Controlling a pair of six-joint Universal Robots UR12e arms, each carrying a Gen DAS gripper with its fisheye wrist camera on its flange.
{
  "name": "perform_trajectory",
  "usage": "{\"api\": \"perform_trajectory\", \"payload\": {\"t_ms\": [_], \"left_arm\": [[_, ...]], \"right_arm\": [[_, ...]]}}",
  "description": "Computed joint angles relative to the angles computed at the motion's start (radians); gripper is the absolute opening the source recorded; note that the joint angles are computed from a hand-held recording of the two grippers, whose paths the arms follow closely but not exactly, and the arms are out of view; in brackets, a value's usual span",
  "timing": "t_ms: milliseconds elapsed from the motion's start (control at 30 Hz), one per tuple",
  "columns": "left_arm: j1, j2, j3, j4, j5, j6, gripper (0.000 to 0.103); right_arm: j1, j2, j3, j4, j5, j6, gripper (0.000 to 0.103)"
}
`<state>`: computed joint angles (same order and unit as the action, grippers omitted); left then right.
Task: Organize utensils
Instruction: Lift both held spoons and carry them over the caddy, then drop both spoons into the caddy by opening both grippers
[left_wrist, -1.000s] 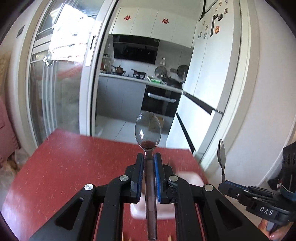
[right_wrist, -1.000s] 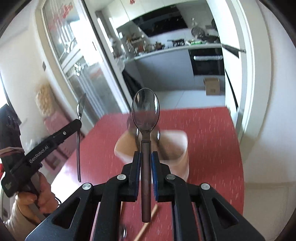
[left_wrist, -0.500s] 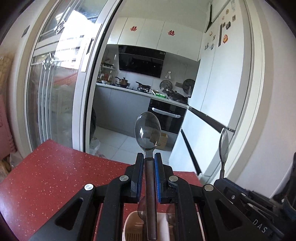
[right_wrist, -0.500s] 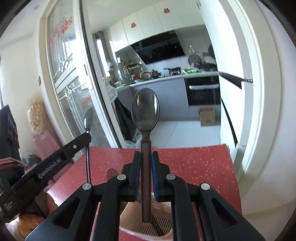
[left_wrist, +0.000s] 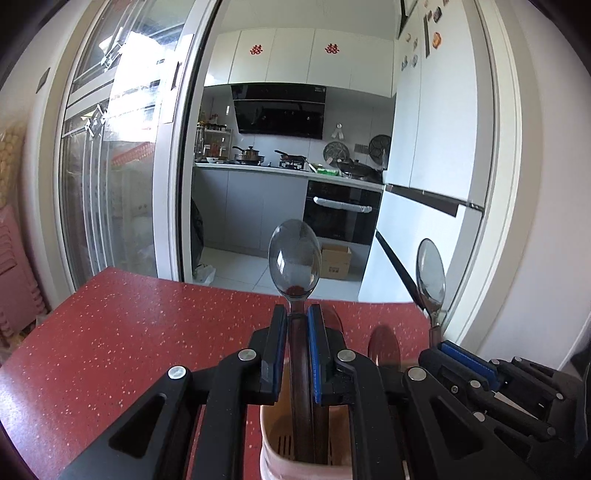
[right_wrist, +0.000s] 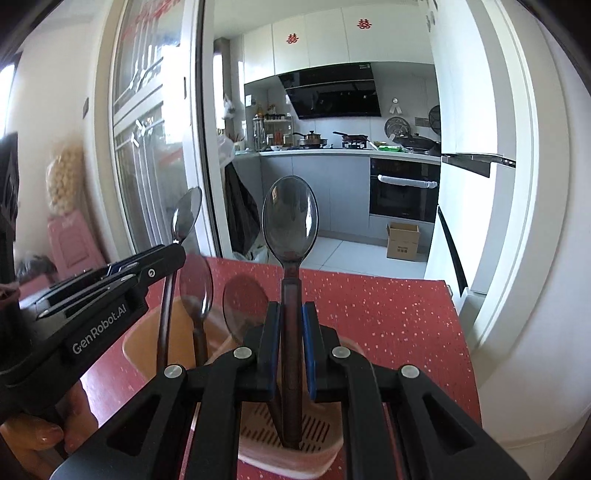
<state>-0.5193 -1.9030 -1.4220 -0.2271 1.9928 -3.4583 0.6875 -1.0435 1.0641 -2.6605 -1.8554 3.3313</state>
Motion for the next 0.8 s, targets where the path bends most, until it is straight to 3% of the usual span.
{"api": "perform_trajectory", "payload": {"t_ms": [233, 500, 567, 633, 800], "left_arm": [[-0.012, 0.005, -0.012, -0.011, 0.036, 0.036, 0.041], [-0.013, 0.029, -0.029, -0.053, 0.055, -0.001, 0.041], [-0.014, 0.041, -0.036, -0.067, 0.060, -0.003, 0.041], [-0.015, 0.053, -0.043, -0.079, 0.063, -0.004, 0.041], [-0.010, 0.097, -0.071, -0.156, 0.014, -0.036, 0.042]], "right_arm": [[0.004, -0.012, 0.028, 0.010, -0.011, -0.011, 0.013], [0.005, -0.013, 0.010, 0.066, -0.001, -0.010, 0.014], [0.005, -0.014, 0.004, 0.078, 0.002, -0.008, 0.021], [0.006, -0.017, 0.002, 0.082, 0.001, -0.006, 0.041], [0.011, -0.035, 0.009, 0.084, -0.001, 0.008, 0.043]]}}
